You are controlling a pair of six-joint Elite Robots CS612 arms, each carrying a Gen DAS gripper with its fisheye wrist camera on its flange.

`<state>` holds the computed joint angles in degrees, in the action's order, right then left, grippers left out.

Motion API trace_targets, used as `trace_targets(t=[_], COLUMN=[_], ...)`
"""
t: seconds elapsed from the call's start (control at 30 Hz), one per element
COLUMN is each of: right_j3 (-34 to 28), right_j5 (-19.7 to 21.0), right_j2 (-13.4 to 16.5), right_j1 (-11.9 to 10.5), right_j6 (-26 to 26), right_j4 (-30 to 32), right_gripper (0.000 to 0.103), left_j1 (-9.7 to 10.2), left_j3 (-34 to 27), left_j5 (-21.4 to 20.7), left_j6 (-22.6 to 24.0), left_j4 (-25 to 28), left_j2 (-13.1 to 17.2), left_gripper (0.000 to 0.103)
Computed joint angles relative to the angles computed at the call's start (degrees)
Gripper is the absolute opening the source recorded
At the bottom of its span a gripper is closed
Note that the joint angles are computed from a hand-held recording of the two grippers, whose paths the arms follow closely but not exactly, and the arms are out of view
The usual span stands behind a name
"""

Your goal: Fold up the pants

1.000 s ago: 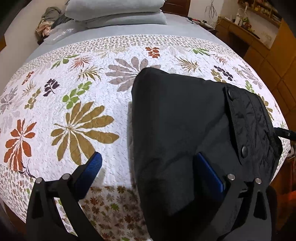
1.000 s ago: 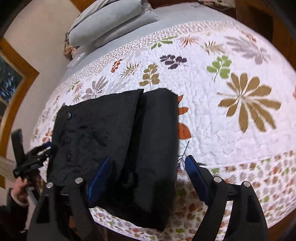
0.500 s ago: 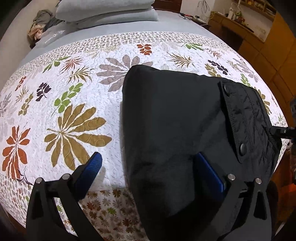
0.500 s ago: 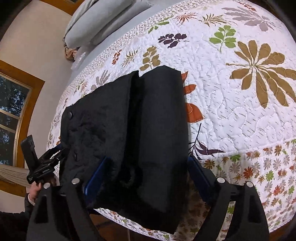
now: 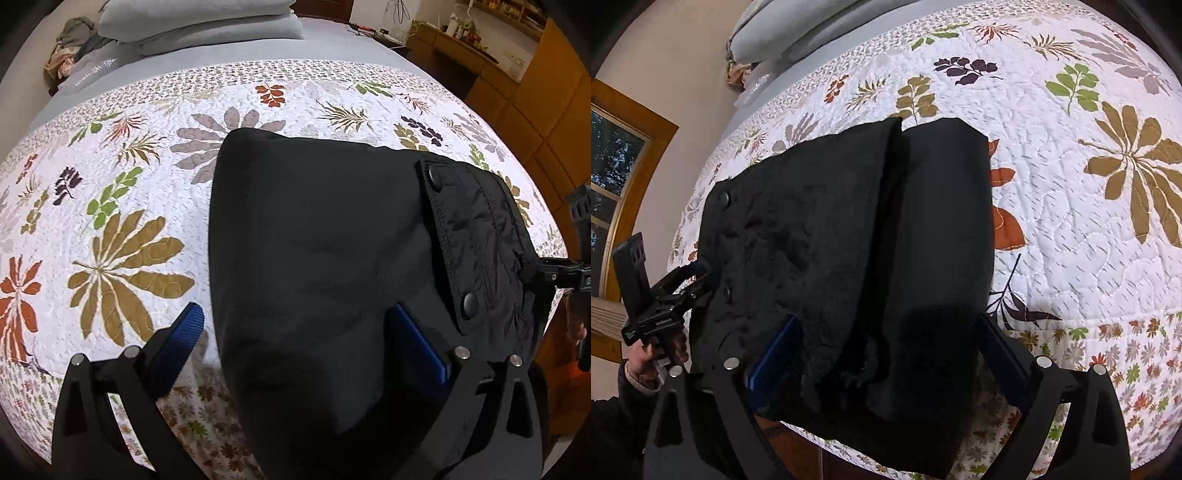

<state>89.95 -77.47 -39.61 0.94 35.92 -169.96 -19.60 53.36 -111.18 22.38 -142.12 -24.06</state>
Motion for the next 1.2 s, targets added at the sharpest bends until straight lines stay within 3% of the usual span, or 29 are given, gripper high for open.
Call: trace_targets(t=[0.3,0.53,0.8,1.0,1.1,1.2], right_j3=[-1.40,-5.39,-10.83,-11.95,-12.13,-13.12], right_j5=[-0.94,-1.67,-0.60,-0.37,-1.01,-2.15], right_j2=[0.39,2.27,4.10,3.95,3.94,4.41], right_j1=[0.53,0.79,0.59,0.02,-0.39,-0.62], right_j6=[-4.66,-7.13,-9.90,-9.96,-9.34,-8.20], right_j4=[-0.87,-2.30,0.63,1.55,1.39,1.41], right_gripper=[0.072,0.052,0.044,0.041,0.041,0.041], left_j1=[0.64,1.35,1.98,1.72,1.37,0.88], left_j3=[-3.66,-10.07,-16.88,-21.05,-25.83,-34.55], left_j5=[-3.34,-5.56,-6.04,-6.80,-7.15,-7.14], left_j6=[-1.81,-6.96,-11.47,-11.69,-11.20,-10.54], left_j4=[4.20,7.20,11.04,13.34,16.00,21.03], left_j2=[1.92,5.28,8.51,10.51,12.79,16.82], left_gripper=[0.101,0.101,0.101,0.101,0.101,0.101])
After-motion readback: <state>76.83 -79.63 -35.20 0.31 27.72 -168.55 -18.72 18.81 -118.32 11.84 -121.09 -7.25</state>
